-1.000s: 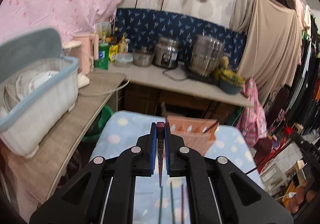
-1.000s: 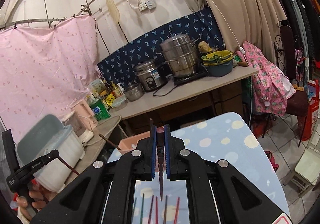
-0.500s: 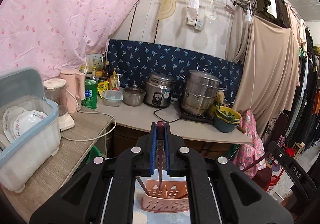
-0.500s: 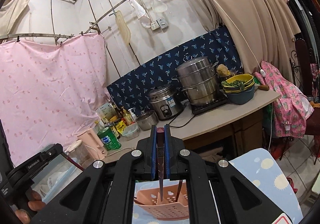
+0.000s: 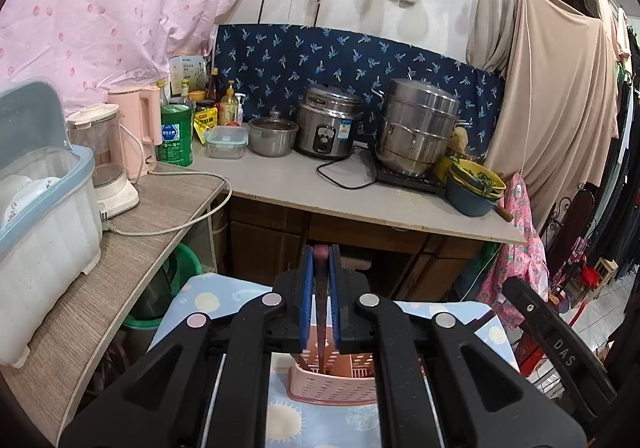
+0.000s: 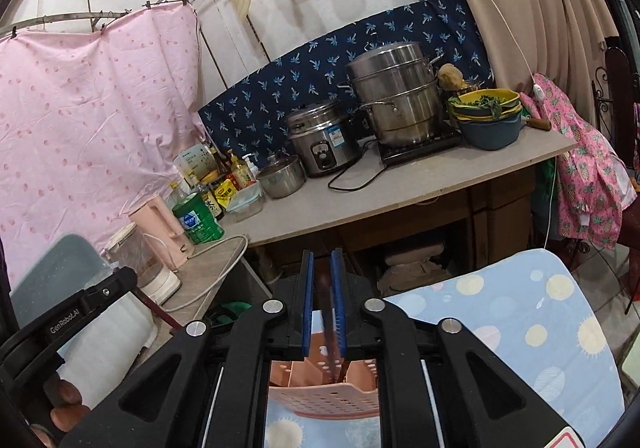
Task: Organize utensils
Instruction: 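Carry both chopsticks up into the pink basket and open both tools, then move both open tools back over the remaining chopsticks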
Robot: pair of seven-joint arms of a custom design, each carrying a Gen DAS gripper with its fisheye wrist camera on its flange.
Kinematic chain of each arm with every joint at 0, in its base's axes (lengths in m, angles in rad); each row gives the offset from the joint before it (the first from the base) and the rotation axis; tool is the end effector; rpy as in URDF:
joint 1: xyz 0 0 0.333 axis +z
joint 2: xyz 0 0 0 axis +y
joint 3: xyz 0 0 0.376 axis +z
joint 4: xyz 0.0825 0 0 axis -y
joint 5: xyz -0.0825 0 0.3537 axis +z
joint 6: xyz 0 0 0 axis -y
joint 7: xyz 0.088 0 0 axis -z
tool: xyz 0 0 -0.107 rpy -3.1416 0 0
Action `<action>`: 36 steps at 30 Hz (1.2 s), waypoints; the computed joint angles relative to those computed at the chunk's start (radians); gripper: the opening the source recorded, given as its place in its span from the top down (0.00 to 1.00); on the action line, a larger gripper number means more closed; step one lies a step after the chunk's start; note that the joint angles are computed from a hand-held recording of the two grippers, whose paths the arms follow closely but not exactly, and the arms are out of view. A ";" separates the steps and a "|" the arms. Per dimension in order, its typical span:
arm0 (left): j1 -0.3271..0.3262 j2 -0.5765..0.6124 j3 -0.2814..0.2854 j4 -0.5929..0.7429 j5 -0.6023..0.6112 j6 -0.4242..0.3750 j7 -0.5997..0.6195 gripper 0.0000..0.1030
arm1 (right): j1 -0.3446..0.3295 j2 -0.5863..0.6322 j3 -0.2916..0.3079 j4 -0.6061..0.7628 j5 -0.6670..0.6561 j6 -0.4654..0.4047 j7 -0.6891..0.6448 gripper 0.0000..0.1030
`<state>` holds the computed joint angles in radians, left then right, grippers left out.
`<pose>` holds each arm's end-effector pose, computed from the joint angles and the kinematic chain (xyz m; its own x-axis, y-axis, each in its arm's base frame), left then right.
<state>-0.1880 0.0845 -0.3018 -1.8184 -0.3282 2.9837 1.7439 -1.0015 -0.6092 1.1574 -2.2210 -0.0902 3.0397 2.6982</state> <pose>0.5520 -0.2579 0.6888 -0.4397 -0.8796 0.1816 -0.4884 0.0645 -0.8703 0.4560 0.2305 0.6354 -0.3344 -0.8611 -0.3830 -0.2649 0.4759 -0.8386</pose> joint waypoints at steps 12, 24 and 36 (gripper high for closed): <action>-0.012 -0.061 0.019 -0.079 -0.071 0.024 0.060 0.65 | 0.122 -0.074 -0.101 -0.053 0.006 -0.021 0.015 0.70; -0.129 -0.194 0.137 -0.233 -0.110 0.058 0.111 0.64 | 0.296 -0.160 -0.176 -0.108 -0.019 -0.118 0.033 0.65; -0.236 -0.349 0.259 -0.452 -0.008 0.087 0.068 0.64 | 0.487 -0.238 -0.191 -0.170 -0.041 -0.285 0.086 0.58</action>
